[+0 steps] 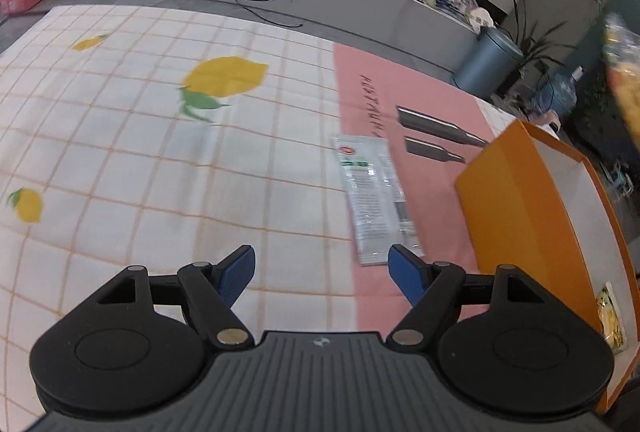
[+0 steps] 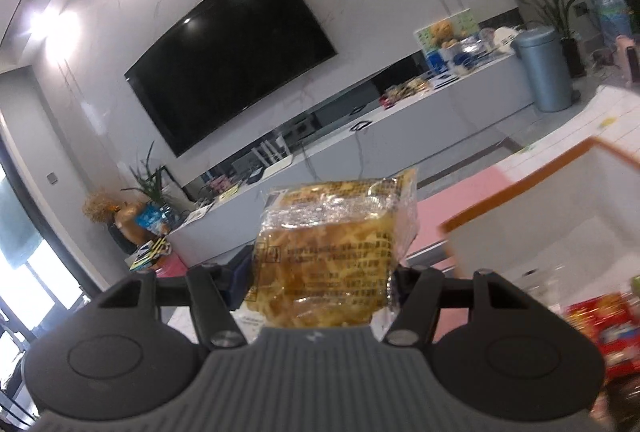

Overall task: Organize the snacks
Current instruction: 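Carry the waffle cake to the box while the left grasps the white sachet pack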

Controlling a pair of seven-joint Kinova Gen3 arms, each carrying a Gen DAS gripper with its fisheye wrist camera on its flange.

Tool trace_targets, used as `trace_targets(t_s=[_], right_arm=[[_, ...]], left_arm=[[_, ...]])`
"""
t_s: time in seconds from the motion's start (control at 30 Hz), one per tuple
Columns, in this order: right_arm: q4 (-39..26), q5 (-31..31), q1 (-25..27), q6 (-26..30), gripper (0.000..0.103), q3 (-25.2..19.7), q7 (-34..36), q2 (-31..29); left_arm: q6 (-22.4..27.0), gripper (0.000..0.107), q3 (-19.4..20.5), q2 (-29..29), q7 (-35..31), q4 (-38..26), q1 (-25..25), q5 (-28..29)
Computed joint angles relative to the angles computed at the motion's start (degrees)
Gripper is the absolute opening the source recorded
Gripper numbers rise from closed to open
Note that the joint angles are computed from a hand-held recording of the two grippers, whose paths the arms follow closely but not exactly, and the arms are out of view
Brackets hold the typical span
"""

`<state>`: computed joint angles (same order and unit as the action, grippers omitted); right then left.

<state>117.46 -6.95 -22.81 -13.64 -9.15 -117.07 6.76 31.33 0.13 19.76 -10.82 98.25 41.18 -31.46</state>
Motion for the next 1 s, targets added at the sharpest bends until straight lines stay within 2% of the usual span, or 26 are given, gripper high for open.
trace_targets(t_s=[0.1,0.2,0.3,0.37,0.43,0.53,0.6,0.67,0.73,0.8,0.87,0.93,1.0], right_arm=[[1.92,6.99,3.04,-0.53,0.061,-0.42,-5.77,-1.63],[2.96,13.98,10.82,-1.91,0.061,-6.28,-11.22,-1.59],[3.67,20.97,18.79,-3.50,0.061,-12.52,-18.09,-0.82],[4.35,25.63,24.09,-6.69,0.061,-16.38,-22.75,0.61],[4.70,30.29,29.40,-10.57,0.062,-20.14,-27.41,2.99],[3.86,37.28,36.34,-10.43,0.062,-25.89,-33.78,4.30],[3.20,41.74,36.62,-9.57,0.062,-25.23,-36.57,4.31],[3.05,43.76,32.98,-9.48,0.062,-20.99,-38.84,4.11],[2.80,43.61,30.96,-8.88,0.062,-19.24,-39.23,4.28],[2.00,42.54,30.98,-7.00,0.062,-20.04,-38.44,4.51],[1.97,42.73,31.16,-6.64,0.062,-20.40,-38.76,4.43],[1.66,46.04,32.01,-7.51,0.062,-20.76,-41.06,4.74],[1.54,48.26,29.90,-8.16,0.062,-18.02,-43.00,4.31]], left_arm=[[2.53,0.090,-0.08,4.03,-4.67,-6.10,0.11,2.81],[6.80,0.090,3.32,9.59,-10.09,-14.02,-3.10,5.95],[13.62,0.090,6.96,15.25,-9.68,-21.98,-4.75,2.67],[18.25,0.090,8.27,18.77,-11.41,-27.29,-5.31,2.40],[22.39,0.096,5.99,21.66,-12.21,-32.09,-3.94,4.87],[24.86,0.098,-1.15,24.06,-14.01,-36.34,0.51,8.47],[26.86,0.098,-3.82,25.79,-15.32,-38.72,2.71,8.21],[26.35,0.096,-7.72,26.69,-15.93,-39.23,5.34,9.11],[24.78,0.061,-11.77,26.77,-14.98,-38.53,8.19,9.34],[25.83,0.059,-13.07,27.18,-15.18,-39.38,9.14,9.85],[25.74,0.057,-11.80,26.62,-14.93,-38.71,8.93,8.23],[22.35,0.056,-11.86,24.66,-13.38,-34.84,9.44,7.39],[19.82,0.056,-11.99,22.83,-10.79,-31.29,10.32,5.68]])
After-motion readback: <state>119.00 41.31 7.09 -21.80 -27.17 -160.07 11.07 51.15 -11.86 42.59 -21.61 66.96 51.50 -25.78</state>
